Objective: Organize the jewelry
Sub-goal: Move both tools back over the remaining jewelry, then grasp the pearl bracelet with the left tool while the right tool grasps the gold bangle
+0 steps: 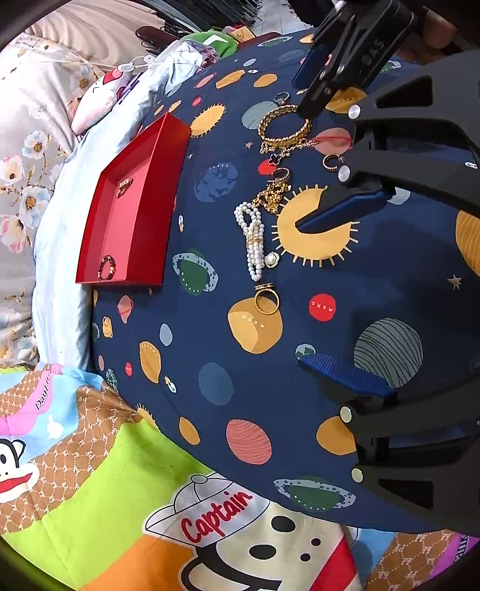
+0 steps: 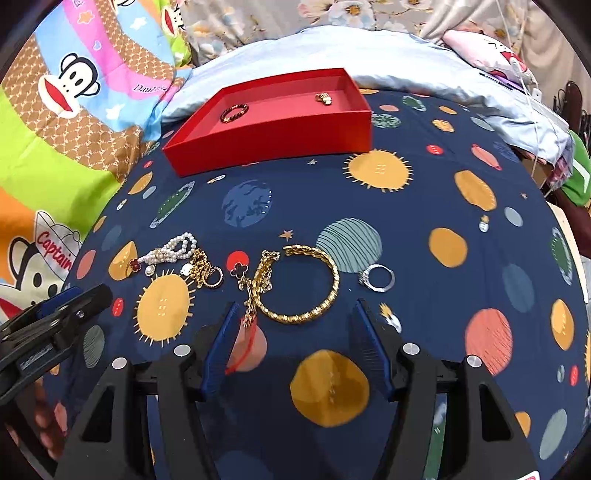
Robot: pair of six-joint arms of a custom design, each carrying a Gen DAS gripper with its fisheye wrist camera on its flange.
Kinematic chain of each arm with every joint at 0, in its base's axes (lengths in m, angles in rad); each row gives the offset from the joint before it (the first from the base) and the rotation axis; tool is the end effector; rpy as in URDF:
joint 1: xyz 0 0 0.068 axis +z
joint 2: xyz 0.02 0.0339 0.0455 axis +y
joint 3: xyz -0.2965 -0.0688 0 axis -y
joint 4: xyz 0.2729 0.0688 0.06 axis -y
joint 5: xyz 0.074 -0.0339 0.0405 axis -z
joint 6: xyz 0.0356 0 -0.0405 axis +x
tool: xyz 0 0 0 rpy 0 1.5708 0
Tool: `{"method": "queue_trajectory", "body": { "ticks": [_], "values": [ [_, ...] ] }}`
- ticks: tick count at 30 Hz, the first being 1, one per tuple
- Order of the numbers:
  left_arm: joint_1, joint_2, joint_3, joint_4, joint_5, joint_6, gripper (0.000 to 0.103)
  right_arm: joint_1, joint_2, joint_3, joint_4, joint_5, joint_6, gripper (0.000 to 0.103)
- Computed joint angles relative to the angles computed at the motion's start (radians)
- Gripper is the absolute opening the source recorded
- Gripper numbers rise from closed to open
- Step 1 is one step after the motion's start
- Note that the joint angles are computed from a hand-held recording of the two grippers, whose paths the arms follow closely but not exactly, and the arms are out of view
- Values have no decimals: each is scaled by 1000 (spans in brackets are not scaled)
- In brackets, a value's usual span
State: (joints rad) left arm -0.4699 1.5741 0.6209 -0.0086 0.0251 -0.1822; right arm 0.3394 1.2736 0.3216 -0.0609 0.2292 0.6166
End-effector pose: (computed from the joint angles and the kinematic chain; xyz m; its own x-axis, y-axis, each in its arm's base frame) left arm 0.2587 -0.1324 0.1324 -0.8036 0.2049 -0.5588 0.3252 0.9375 -0.1239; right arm 0.1893 0.0582 0.1173 -0.7746 0.3237 -0.5434 0.2906 0.9452 0.1489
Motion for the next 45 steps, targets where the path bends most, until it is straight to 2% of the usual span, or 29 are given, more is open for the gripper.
{"method": "queue_trajectory", "body": {
  "ticks": [7, 13, 17, 24, 29, 38, 44, 45],
  "values": [
    [6, 8, 2, -1, 6, -2, 67, -52, 117, 19, 87, -47, -23, 61],
    [5, 28, 8, 2, 10, -6, 68, -39, 157, 34, 114, -25, -34, 63],
    [6, 34, 11, 1, 13, -9, 68, -37, 165, 39, 114, -11, -41, 57],
    [3, 37, 10, 1, 13, -10, 68, -52, 141, 17, 126, -30, -45, 56],
    [-1, 35, 10, 4, 15, -7, 68, -67, 64, -19, 103, -59, -22, 56],
    [4, 85, 55, 50, 63, 26, 67, -53, -176, -59, -66, -48, 2, 56],
    [-3, 168, 124, 80, 119, 109, 51, -40, -241, -67, -122, -48, 20, 56],
    [-4, 182, 133, 96, 131, 139, 51, -39, -248, -66, -129, -48, 21, 56]
  ]
}}
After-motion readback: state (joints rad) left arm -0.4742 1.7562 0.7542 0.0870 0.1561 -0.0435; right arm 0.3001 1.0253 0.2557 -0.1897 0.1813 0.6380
